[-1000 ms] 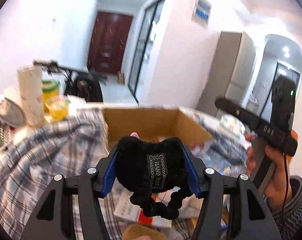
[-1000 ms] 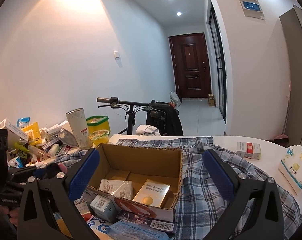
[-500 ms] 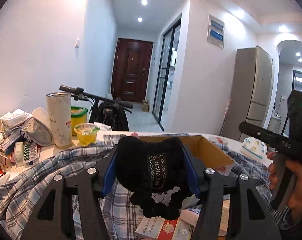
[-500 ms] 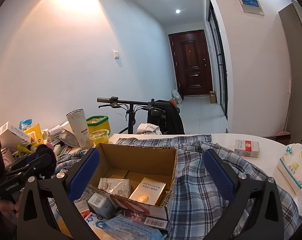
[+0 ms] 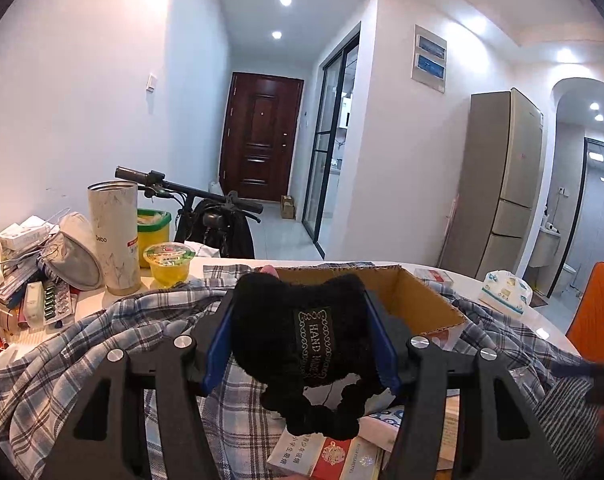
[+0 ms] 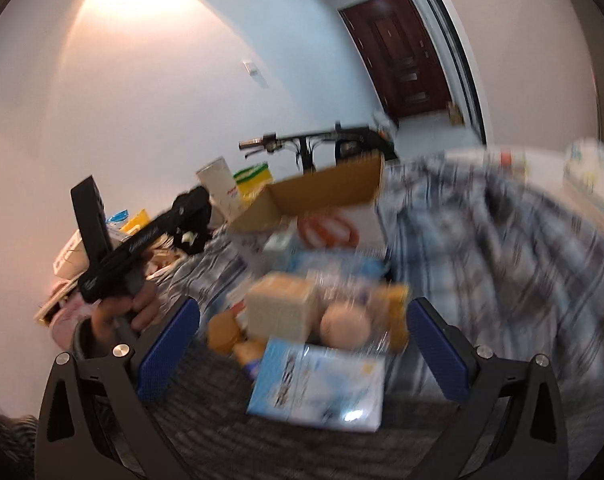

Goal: Organize objects
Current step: 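Grasp the blue RAISON box on the pile with the right tool while the left holds the glove, then lift the RAISON box over the cardboard box with the right tool while the left carries the glove there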

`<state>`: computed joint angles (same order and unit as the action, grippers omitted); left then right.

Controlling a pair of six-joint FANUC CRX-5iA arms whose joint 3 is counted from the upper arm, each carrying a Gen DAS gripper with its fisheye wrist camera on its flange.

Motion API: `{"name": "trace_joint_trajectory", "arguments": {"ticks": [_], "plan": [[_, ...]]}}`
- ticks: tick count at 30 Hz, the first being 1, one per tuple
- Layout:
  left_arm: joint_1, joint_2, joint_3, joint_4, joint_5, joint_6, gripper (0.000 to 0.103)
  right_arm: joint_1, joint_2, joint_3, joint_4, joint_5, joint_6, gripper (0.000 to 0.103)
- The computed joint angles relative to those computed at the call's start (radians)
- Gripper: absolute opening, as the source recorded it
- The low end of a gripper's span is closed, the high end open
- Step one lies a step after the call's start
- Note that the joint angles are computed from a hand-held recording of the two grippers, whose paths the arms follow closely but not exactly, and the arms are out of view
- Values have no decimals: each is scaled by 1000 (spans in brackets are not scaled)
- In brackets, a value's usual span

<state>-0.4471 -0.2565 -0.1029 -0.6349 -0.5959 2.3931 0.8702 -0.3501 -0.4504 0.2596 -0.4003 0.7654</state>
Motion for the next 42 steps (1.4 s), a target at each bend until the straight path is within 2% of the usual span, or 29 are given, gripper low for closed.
{"name": "trace_joint_trajectory", "arguments": {"ticks": [2,7,10,12,20,22,25,30,33,38,42], "plan": [[-8,2,3,-10,-5,2,62,14,-4,-20,-20,2,-30,103],[-14,2,4,-12,-7,-1,62,0,39,4,-137,-37,28,103],[7,-2,-6,30,9,-25,62,-54,98,106,-340,-161,156,103],[11,-3,-7,41,11,-33,62,-72,106,128,-399,-179,223,103],[16,-4,-11,49,18,-46,62,-19,143,130,-262,-229,146,103],[17,-4,-13,51,19,-45,62,-18,144,130,-260,-227,150,103],[21,-8,-20,57,31,-51,62,-28,123,119,-300,-201,193,90],[11,-4,-15,44,22,-44,62,6,90,69,-221,-144,160,90],[7,-4,-15,38,22,-34,62,28,64,20,-106,-101,57,90],[2,-5,-11,27,17,-21,62,63,18,-68,212,-63,-182,90],[2,-7,-11,24,18,-19,62,56,5,-81,381,-18,-265,90]]}}
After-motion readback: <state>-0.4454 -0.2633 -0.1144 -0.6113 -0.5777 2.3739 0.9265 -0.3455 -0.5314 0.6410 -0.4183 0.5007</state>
